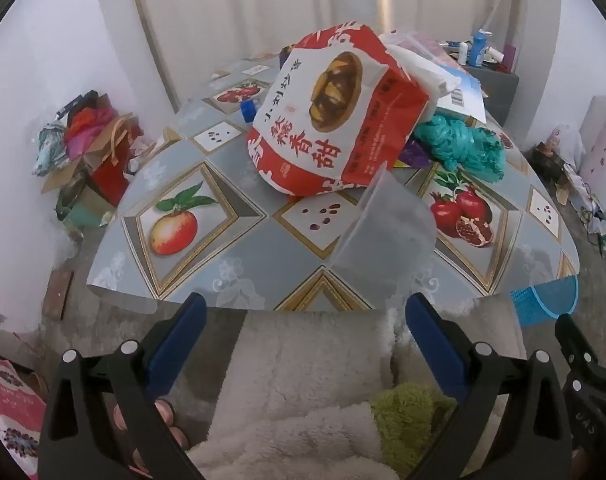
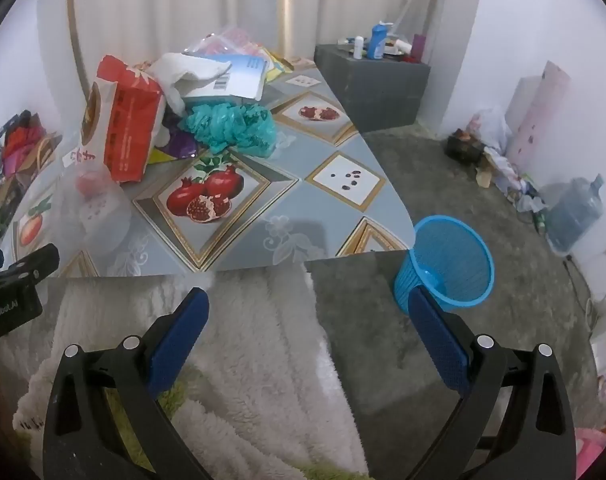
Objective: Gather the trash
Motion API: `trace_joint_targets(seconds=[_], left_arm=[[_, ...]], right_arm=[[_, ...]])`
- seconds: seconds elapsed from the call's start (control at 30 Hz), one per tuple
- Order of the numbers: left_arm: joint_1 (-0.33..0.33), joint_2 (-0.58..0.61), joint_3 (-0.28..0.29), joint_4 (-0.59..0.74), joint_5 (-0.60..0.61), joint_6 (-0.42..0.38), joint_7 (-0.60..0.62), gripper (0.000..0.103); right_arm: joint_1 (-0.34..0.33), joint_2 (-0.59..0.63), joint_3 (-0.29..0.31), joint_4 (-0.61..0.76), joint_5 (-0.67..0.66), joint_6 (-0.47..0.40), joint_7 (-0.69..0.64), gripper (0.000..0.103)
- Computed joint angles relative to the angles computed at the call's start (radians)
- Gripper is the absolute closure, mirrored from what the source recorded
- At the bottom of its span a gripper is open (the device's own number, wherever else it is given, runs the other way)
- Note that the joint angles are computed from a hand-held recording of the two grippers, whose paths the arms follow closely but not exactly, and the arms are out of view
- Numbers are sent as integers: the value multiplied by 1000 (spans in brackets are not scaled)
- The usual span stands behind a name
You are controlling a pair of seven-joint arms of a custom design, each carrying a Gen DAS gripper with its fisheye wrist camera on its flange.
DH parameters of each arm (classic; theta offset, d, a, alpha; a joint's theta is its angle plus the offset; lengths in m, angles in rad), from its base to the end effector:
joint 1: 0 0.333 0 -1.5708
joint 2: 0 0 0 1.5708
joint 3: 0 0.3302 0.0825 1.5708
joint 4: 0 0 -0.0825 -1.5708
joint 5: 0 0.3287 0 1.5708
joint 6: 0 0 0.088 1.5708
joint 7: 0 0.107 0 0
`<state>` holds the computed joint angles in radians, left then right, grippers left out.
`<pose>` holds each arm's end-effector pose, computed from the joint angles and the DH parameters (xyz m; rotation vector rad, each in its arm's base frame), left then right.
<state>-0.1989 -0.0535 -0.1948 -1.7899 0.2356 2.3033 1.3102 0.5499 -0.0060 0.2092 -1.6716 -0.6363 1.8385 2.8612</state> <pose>0.4944 -0.2035 0.6514 -1.6251 2.0769 -0.5508 0.4112 0.3252 0.6400 -1.4885 2.2752 -0.8034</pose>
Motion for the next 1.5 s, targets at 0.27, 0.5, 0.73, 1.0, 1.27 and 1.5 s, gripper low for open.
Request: trace_joint_targets(seconds=[0.27, 0.5, 0.73, 1.0, 1.27, 1.5], left_arm=[[-5, -8, 0, -6, 2, 17, 7, 5], [-5, -14, 0, -16, 4, 30, 6, 5], [-5, -11, 0, -10, 6, 28, 5, 5], [-2, -9, 2, -4, 1, 25, 5, 5], [-1, -12, 3, -9, 2, 29, 6, 5], [1, -14, 3, -20, 4, 35, -2, 5]], right_arm=[[3, 6, 4, 17, -14, -23, 9, 8], [3, -1, -1, 8, -15, -16, 10, 8], [3, 0, 1, 10, -16, -18, 8, 8], [4, 5, 0, 25, -21, -27, 0, 8], [5, 3, 0, 26, -18, -30, 2, 8], [6, 3, 1, 20, -21, -28, 8, 8]])
